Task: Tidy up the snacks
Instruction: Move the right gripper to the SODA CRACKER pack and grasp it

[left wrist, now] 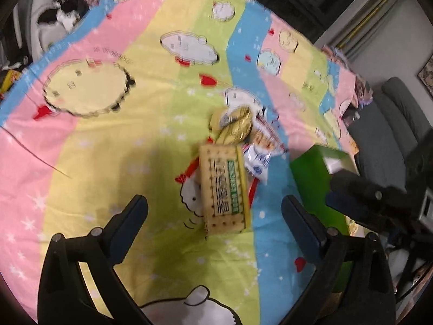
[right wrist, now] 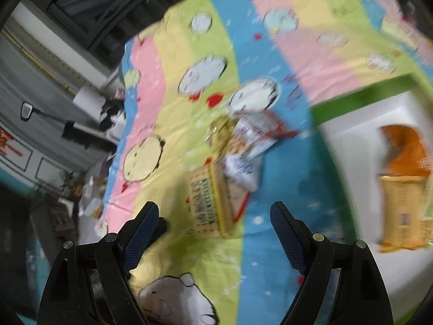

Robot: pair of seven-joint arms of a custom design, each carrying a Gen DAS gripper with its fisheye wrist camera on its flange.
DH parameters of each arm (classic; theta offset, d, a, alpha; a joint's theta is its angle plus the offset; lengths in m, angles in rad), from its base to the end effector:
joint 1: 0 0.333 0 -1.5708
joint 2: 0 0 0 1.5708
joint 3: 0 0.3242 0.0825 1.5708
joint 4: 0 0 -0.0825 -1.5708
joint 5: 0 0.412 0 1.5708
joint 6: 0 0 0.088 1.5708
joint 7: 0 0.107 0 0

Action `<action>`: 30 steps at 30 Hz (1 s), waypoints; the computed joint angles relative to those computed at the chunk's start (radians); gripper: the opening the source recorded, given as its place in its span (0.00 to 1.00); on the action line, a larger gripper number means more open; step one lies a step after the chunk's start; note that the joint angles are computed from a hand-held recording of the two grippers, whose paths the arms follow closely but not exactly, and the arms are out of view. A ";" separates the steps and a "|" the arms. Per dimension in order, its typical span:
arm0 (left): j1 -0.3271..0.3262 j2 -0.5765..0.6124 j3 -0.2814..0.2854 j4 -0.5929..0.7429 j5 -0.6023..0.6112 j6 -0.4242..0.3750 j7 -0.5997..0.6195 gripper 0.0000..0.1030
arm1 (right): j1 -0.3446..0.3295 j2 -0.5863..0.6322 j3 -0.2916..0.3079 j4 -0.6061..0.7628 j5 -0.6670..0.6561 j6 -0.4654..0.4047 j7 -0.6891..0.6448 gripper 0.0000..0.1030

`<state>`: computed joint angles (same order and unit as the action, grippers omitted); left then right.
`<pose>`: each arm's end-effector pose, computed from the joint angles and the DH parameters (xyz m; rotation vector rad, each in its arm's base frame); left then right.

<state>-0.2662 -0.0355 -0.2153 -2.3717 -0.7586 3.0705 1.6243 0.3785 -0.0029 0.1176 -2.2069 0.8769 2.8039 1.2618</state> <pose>0.5102 -0.2048 0.3976 -2.1902 1.7905 -1.1086 0.5322 0.2465 0.4277 -1.7341 1.6430 0.0612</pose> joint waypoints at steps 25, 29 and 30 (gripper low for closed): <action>0.058 0.143 -0.085 0.122 -0.246 -0.056 0.316 0.44 | -0.109 0.255 0.112 0.202 -0.076 -0.152 0.015 0.51; 0.032 0.121 -0.071 0.098 -0.163 -0.035 0.238 0.43 | -0.118 0.235 0.124 0.179 -0.023 -0.146 -0.019 0.50; 0.024 0.111 -0.066 0.088 -0.128 -0.026 0.205 0.43 | -0.119 0.227 0.124 0.172 -0.006 -0.148 -0.030 0.50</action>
